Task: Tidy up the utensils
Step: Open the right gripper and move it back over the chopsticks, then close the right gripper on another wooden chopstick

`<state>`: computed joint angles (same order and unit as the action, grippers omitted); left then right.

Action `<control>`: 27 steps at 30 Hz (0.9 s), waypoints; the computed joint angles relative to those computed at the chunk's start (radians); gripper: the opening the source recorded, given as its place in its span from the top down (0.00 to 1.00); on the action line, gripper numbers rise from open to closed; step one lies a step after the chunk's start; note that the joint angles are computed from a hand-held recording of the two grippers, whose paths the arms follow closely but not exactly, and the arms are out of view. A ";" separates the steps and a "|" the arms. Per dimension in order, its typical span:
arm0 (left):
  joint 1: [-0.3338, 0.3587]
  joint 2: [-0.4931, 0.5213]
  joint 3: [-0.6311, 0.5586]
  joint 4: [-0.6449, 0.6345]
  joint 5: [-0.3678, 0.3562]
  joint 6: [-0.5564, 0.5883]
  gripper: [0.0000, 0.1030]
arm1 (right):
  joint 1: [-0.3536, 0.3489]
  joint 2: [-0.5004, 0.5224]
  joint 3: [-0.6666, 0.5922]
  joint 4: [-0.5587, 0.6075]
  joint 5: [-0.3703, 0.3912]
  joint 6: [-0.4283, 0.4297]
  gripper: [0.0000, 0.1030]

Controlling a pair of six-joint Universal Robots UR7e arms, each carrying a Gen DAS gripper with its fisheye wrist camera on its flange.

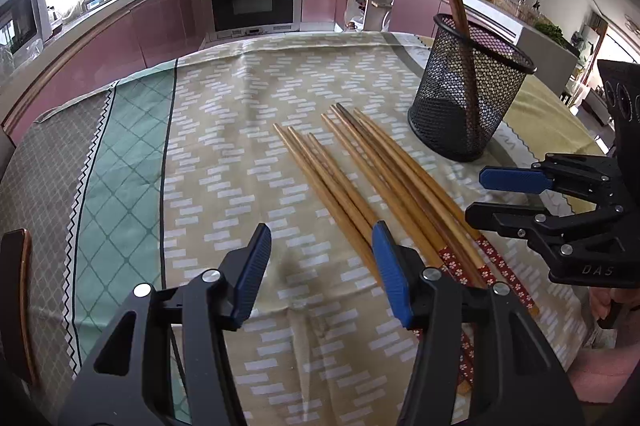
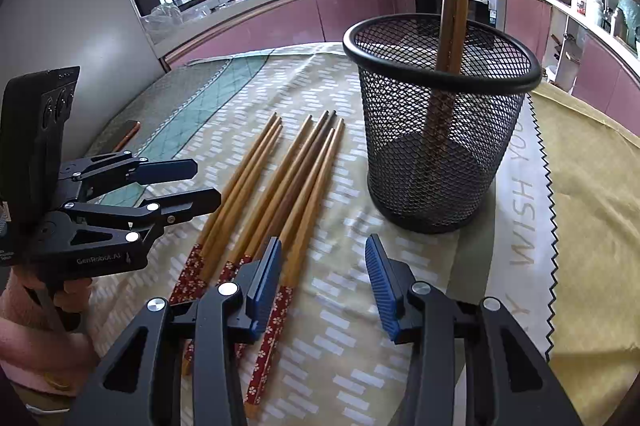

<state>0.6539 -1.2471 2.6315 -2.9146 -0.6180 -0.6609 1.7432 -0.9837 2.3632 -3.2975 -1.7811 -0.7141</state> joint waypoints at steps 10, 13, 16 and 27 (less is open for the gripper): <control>0.013 0.001 -0.009 0.002 -0.015 0.013 0.56 | 0.020 0.042 -0.004 -0.059 -0.046 -0.016 0.60; 0.016 -0.004 -0.010 0.005 -0.032 0.032 0.64 | 0.030 0.060 -0.009 -0.079 -0.066 -0.021 0.61; 0.017 -0.009 -0.008 0.009 -0.041 0.042 0.68 | 0.037 0.067 -0.013 -0.087 -0.083 -0.025 0.64; 0.053 0.021 -0.044 -0.016 -0.030 0.069 0.72 | 0.056 0.122 -0.057 -0.104 -0.089 0.015 0.84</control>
